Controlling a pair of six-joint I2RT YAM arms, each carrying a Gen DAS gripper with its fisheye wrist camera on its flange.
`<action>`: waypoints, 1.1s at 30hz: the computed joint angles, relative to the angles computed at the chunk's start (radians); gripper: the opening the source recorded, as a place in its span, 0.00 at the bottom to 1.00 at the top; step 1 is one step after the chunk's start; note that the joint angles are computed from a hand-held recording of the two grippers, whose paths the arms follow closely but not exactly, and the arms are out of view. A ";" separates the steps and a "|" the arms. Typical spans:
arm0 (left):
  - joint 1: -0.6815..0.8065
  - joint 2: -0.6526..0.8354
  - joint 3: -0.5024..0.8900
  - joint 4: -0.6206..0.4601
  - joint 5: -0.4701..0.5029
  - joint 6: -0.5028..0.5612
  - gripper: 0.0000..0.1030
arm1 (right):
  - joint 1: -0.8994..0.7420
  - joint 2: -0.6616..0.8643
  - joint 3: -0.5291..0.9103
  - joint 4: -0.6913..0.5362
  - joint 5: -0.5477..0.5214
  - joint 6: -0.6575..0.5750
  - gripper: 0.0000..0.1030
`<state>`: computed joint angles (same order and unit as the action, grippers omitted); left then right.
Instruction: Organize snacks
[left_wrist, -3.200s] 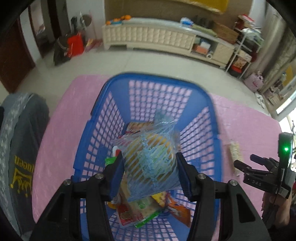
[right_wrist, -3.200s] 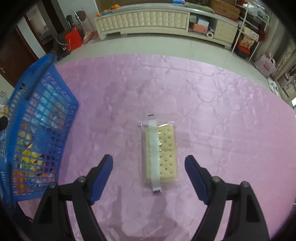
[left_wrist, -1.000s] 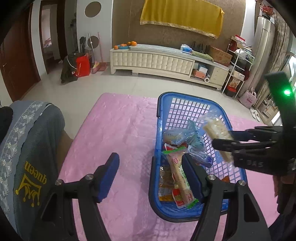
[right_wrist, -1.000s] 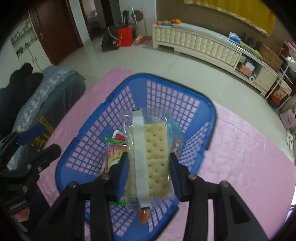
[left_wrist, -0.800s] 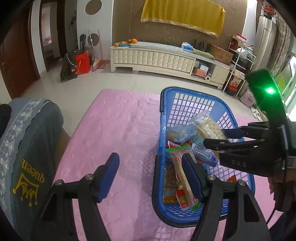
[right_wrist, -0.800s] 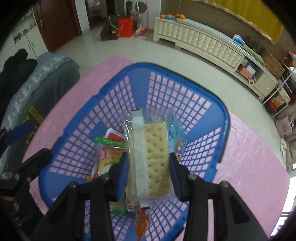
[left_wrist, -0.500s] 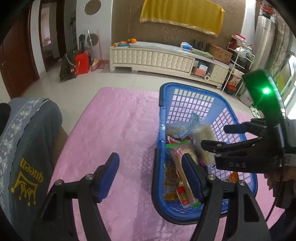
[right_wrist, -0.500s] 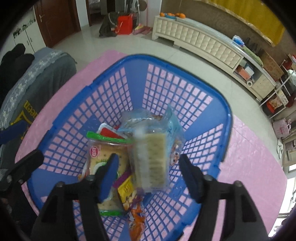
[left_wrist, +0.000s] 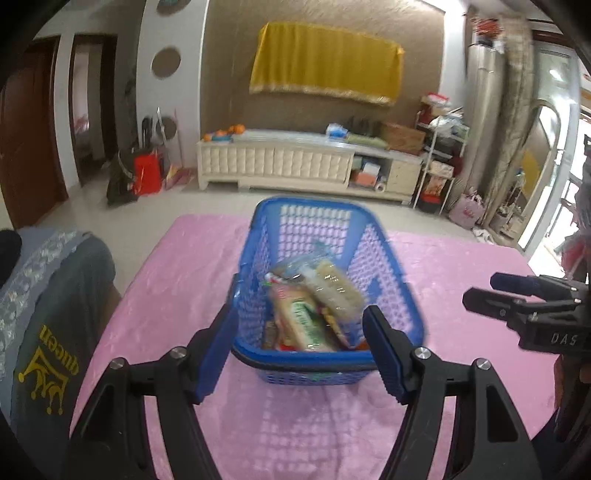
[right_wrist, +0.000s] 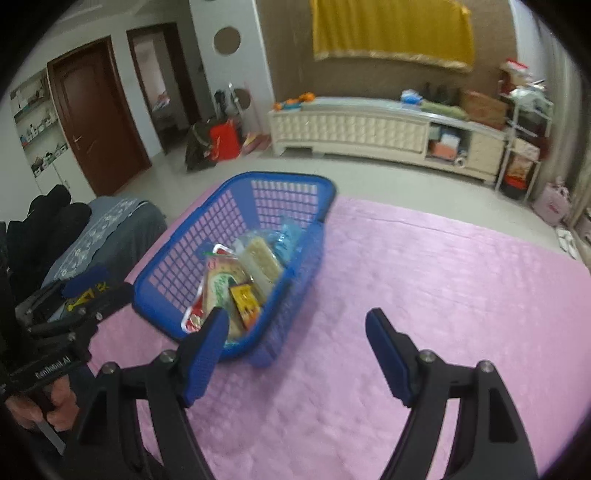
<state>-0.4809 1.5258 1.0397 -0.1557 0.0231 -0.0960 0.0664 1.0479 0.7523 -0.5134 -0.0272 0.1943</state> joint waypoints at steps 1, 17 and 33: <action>-0.017 -0.038 -0.042 0.031 -0.013 -0.006 0.66 | 0.012 -0.047 -0.012 -0.024 0.039 0.008 0.78; -0.222 -0.345 -0.189 0.085 -0.247 -0.025 1.00 | 0.405 -0.514 -0.030 -0.265 0.552 0.167 1.00; -0.254 -0.300 -0.158 0.057 -0.239 -0.017 1.00 | 0.482 -0.505 -0.038 -0.322 0.675 0.277 1.00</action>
